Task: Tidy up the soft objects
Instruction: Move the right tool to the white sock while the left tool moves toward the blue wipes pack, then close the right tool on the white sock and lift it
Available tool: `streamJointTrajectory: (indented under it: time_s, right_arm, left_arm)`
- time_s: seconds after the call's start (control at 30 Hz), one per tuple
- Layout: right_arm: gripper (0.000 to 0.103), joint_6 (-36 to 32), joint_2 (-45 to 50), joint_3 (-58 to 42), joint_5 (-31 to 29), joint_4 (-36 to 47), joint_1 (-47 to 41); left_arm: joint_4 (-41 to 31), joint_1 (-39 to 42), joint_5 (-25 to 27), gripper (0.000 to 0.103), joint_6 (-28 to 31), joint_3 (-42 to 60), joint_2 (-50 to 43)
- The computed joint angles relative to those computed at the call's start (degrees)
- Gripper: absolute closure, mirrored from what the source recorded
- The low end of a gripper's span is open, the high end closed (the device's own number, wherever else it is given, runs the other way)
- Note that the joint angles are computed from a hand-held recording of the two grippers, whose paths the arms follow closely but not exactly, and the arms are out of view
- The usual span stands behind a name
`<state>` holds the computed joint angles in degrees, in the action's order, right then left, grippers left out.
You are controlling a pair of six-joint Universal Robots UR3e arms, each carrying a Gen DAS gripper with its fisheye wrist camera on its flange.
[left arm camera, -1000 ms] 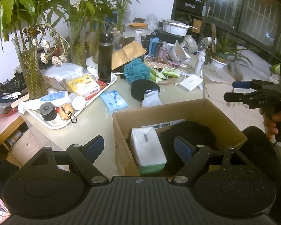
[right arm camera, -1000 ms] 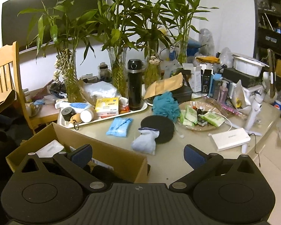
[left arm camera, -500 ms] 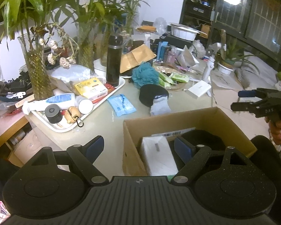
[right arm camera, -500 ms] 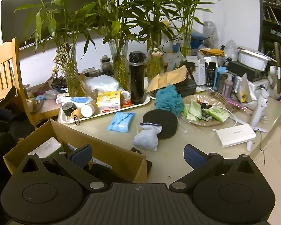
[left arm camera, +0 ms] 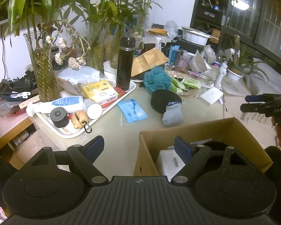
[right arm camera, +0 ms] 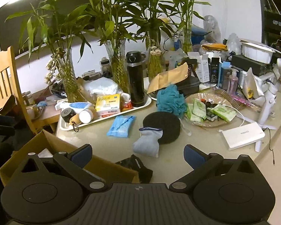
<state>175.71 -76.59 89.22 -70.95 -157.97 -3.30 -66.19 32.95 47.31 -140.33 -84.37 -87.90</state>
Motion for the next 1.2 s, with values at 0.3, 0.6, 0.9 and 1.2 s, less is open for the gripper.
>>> streamJointTrajectory:
  time_s: [0.3,0.6,0.9,1.2]
  right_arm:
    - [0.0,0.62,5.79,-5.3,1.46,0.58,-0.89]
    - [0.0,-0.17,12.18,-11.23,3.65,1.35,-2.48]
    - [0.0,4.1,20.8,-13.96,4.93,-3.87,-4.19]
    - [0.001,3.83,29.72,-22.81,7.24,-2.5,-4.42]
  left_arm:
    - [5.04,-1.76,-0.5,0.021,-1.6,1.17,-4.07]
    - [7.14,-3.89,-0.2,0.021,-2.44,6.74,-10.64]
    - [4.54,-6.83,-0.44,0.021,-4.86,22.07,-23.92]
    - [-1.6,-11.37,4.07,0.021,-5.48,41.76,-39.44]
